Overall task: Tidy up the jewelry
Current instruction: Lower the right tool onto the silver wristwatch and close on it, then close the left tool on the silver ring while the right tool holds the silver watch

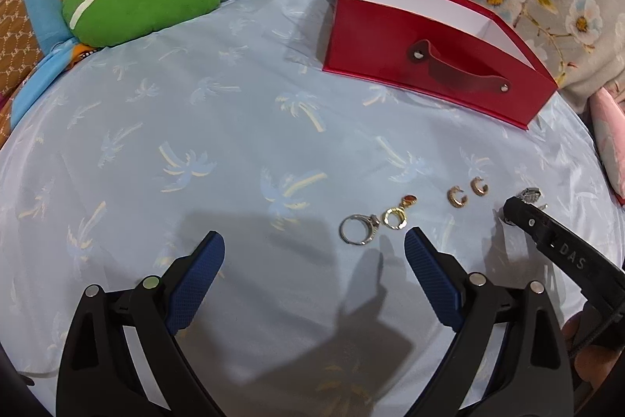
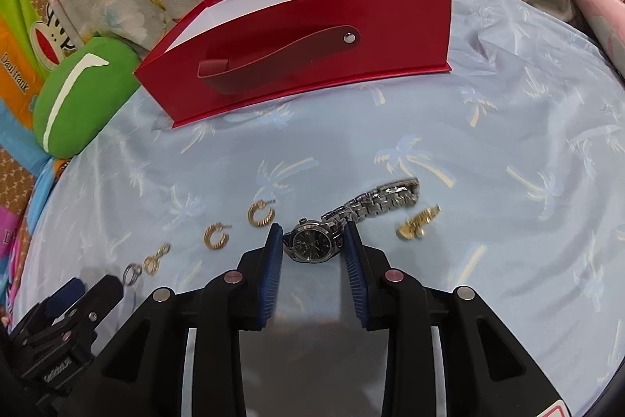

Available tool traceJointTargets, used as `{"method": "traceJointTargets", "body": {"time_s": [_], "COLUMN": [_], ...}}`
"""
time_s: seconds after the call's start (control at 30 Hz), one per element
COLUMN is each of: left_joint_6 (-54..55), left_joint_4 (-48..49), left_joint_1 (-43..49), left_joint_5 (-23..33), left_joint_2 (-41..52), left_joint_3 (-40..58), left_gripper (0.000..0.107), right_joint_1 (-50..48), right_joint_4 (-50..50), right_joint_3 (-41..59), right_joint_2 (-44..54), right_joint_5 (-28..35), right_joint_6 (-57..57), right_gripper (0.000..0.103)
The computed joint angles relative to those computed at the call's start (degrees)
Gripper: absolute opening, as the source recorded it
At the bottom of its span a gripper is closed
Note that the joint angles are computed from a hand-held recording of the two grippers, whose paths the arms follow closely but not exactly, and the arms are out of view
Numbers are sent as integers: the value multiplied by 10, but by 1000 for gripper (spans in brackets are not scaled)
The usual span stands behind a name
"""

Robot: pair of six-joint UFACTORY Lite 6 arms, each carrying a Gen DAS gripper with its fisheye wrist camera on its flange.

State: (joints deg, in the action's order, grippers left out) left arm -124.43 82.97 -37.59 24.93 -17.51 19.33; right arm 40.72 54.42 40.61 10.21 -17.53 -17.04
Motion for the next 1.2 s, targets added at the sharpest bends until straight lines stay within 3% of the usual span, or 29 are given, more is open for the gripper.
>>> {"method": "traceJointTargets", "body": {"time_s": [0.17, 0.33, 0.47, 0.73, 1.0, 1.2], "left_joint_6": [-2, 10, 6, -38, -26, 92], "left_joint_4": [2, 22, 60, 139, 117, -3], "left_joint_1": [-20, -10, 0, 27, 10, -7], "left_joint_5": [6, -3, -13, -43, -38, -21], "left_joint_2": [21, 63, 75, 75, 58, -25], "left_joint_3": [11, 39, 45, 42, 33, 12], "left_gripper": [88, 66, 60, 22, 22, 22], "right_joint_1": [15, 39, 43, 42, 40, 62], "right_joint_4": [-75, -31, -30, -42, -68, 6], "right_joint_3": [-98, -154, -161, -164, -175, -191], "right_joint_2": [-84, -136, -141, -144, -156, -211], "right_joint_5": [-7, -25, -29, -28, -31, -32], "right_joint_6": [89, 62, 65, 79, 104, 31], "right_gripper": [30, 30, 30, 30, 30, 30]}}
